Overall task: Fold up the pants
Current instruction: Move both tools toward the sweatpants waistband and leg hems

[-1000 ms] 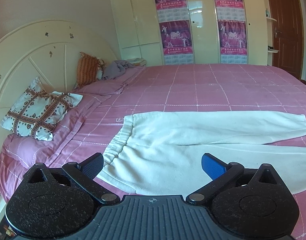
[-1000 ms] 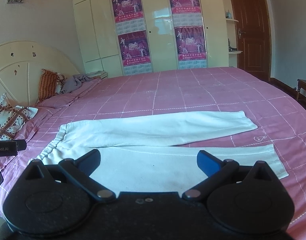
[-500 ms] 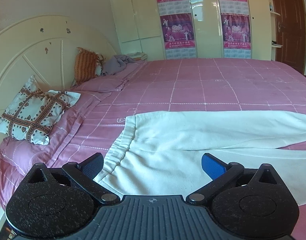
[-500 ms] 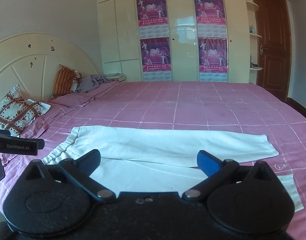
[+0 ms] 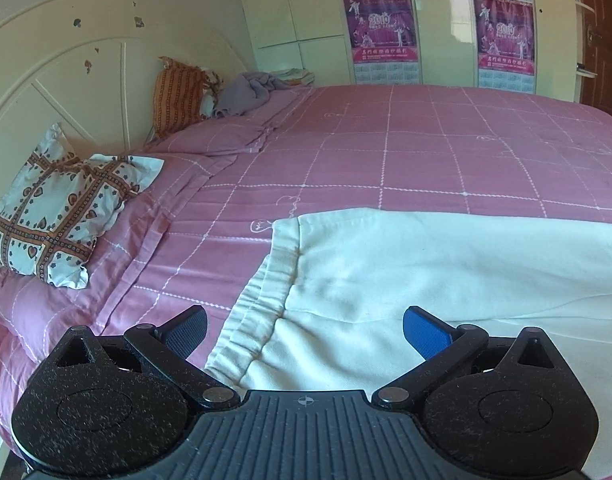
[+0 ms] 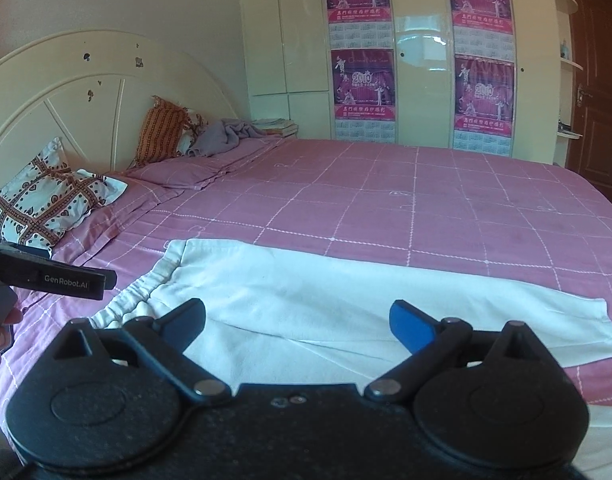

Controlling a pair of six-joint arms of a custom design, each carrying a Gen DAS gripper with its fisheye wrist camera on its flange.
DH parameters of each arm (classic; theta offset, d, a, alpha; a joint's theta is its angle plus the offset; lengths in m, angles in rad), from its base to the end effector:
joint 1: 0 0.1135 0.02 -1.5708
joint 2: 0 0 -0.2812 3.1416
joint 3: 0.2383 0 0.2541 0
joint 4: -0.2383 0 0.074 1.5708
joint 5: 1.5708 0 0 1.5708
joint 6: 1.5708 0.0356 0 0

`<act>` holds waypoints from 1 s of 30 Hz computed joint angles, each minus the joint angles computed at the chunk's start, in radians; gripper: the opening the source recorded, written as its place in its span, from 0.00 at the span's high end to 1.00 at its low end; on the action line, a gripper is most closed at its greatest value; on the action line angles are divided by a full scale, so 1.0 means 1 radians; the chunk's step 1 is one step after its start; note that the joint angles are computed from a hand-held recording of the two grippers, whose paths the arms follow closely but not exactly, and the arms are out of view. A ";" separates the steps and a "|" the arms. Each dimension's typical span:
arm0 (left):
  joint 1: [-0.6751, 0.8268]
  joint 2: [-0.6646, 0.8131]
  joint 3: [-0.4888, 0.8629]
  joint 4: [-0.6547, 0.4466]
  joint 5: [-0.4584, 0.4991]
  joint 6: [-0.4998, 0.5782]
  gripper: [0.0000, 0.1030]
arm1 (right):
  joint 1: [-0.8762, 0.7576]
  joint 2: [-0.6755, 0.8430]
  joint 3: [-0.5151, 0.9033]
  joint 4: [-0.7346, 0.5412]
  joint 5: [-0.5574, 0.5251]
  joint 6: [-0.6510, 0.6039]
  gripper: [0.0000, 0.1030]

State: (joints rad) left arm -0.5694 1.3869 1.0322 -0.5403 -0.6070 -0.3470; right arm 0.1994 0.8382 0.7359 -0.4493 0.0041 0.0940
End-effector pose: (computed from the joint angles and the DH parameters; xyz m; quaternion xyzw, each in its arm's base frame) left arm 0.2514 -0.1368 0.2799 0.0015 0.9058 0.1129 0.4084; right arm 0.1736 0.0349 0.2996 -0.0450 0.8718 0.0695 0.4828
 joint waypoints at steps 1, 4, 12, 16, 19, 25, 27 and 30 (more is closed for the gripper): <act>0.025 0.031 0.013 0.017 0.006 0.021 0.00 | -0.007 0.047 0.005 0.038 -0.018 -0.015 0.06; 0.099 0.142 0.068 0.078 0.035 0.100 0.00 | -0.025 0.190 0.034 0.131 -0.053 -0.058 0.11; 0.255 0.455 0.274 0.120 0.103 0.135 0.00 | -0.087 0.586 0.170 0.306 -0.175 -0.124 0.14; 0.301 0.602 0.396 0.134 0.090 0.177 0.00 | -0.102 0.795 0.301 0.320 -0.200 -0.163 0.15; 0.344 0.705 0.506 0.111 0.131 0.186 0.00 | -0.106 0.933 0.417 0.303 -0.198 -0.207 0.18; 0.411 0.859 0.652 0.103 0.259 0.191 0.00 | -0.108 1.161 0.658 0.233 -0.177 -0.265 0.18; 0.438 0.885 0.662 0.134 0.331 0.188 0.07 | -0.111 1.226 0.740 0.202 -0.169 -0.285 0.18; 0.482 0.948 0.744 0.080 0.476 0.182 0.45 | -0.116 1.312 0.860 0.153 -0.175 -0.305 0.18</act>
